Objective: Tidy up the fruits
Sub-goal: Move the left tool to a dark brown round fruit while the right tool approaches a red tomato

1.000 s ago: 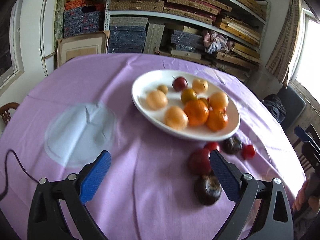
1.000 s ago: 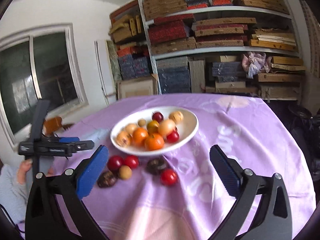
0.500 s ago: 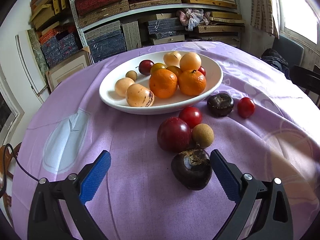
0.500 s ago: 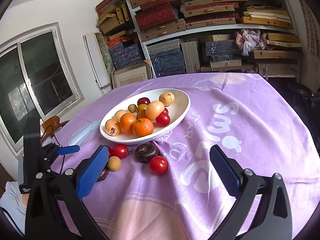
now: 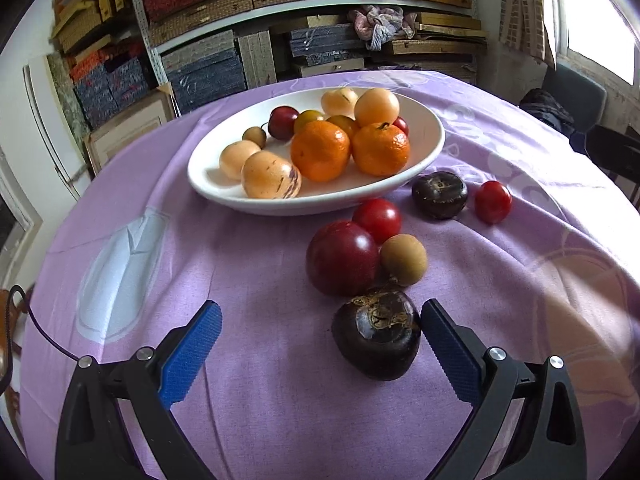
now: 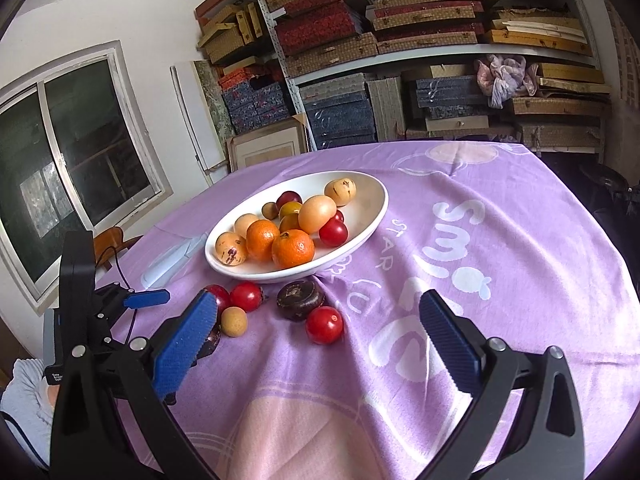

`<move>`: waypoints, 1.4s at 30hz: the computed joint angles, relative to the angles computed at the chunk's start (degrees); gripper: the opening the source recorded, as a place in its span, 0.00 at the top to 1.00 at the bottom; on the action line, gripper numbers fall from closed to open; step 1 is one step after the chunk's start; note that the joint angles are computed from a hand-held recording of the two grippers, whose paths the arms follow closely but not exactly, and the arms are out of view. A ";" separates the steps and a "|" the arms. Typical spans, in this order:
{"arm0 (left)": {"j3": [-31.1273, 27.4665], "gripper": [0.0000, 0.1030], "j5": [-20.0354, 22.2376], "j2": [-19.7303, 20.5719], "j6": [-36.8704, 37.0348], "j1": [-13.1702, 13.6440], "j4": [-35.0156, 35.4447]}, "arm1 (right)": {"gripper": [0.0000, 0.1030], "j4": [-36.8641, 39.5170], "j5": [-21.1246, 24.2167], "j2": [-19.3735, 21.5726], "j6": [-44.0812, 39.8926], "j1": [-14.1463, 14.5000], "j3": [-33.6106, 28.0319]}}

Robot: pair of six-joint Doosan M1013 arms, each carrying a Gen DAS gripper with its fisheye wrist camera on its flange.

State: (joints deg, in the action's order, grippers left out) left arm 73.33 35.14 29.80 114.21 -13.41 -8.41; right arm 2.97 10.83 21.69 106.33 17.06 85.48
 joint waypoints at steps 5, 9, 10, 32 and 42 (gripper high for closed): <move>-0.20 0.03 -2.72 0.27 -15.88 0.32 17.73 | 0.04 0.27 -0.88 -0.12 0.20 -0.01 0.43; -2.69 0.03 0.66 1.41 -12.54 2.90 8.27 | 0.04 2.67 -0.93 -0.20 -2.15 -0.01 0.48; -2.40 0.03 0.48 1.10 -8.99 3.18 4.58 | 0.04 3.30 -0.87 -0.22 -2.98 0.00 0.50; -4.72 0.03 9.57 2.84 2.75 4.03 -8.90 | 0.04 3.15 3.05 0.50 -5.91 0.66 -0.86; -4.33 0.03 8.80 2.68 0.86 3.50 -5.46 | 0.04 -12.45 12.27 2.75 -0.94 2.54 -4.69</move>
State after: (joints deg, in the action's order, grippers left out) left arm 68.99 43.94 32.48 115.07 -9.91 -13.87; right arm -9.49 23.10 24.45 105.39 19.59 80.79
